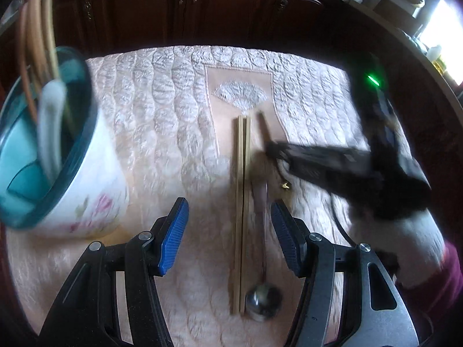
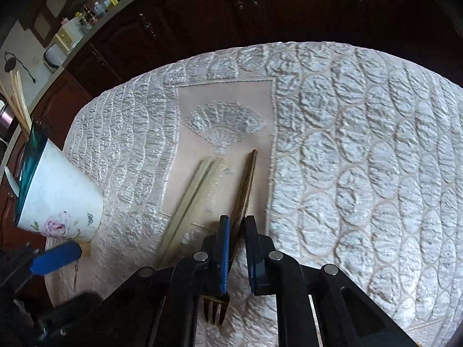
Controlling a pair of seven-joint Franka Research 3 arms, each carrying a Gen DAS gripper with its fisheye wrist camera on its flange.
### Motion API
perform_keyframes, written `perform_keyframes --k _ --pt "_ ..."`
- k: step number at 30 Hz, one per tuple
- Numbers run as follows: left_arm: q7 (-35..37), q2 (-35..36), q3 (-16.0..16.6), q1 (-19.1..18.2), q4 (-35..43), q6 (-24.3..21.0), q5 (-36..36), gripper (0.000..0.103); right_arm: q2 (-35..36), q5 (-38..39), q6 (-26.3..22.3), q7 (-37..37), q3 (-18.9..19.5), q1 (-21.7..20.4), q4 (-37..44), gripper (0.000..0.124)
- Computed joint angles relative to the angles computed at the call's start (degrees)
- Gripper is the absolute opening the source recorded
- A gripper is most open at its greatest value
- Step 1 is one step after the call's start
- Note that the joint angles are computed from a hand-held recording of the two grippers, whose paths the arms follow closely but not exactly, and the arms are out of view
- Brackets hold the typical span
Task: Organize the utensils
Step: 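Grasp a gold utensil with the right gripper while the left gripper grasps a wooden chopstick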
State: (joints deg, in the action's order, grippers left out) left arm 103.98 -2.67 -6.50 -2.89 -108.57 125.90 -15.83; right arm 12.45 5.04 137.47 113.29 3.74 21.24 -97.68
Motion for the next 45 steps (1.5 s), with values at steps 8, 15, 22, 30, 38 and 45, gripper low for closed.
perform_keyframes --k 8,15,22,30,38,45 --pt "-4.6 8.3 -2.2 -0.9 6.4 2.8 3.8 0.055 -7.0 4.7 3.4 -1.1 0.0 -2.6 -9.4 0.011" --pt "-9.2 14.3 -3.1 -1.6 11.4 5.2 12.1 0.049 -10.8 9.6 4.6 -5.8 0.1 -4.4 -14.1 0.011" --pt "-11.1 17.9 -3.9 -2.0 13.8 4.9 16.7 0.048 -13.7 12.2 5.2 -7.9 0.3 -5.1 -17.4 0.011" --pt "-13.9 21.7 -4.5 -3.3 18.0 4.3 19.1 0.048 -13.3 13.4 5.1 -8.6 0.3 -5.2 -17.0 0.011" --pt "-13.8 20.7 -5.5 -1.8 16.6 4.5 14.1 0.048 -13.6 13.4 5.1 -8.8 0.4 -5.3 -17.4 0.012" --pt "-16.0 19.8 -4.0 -2.7 15.4 6.1 19.2 0.048 -13.4 13.6 5.3 -8.8 0.4 -5.2 -17.3 0.012"
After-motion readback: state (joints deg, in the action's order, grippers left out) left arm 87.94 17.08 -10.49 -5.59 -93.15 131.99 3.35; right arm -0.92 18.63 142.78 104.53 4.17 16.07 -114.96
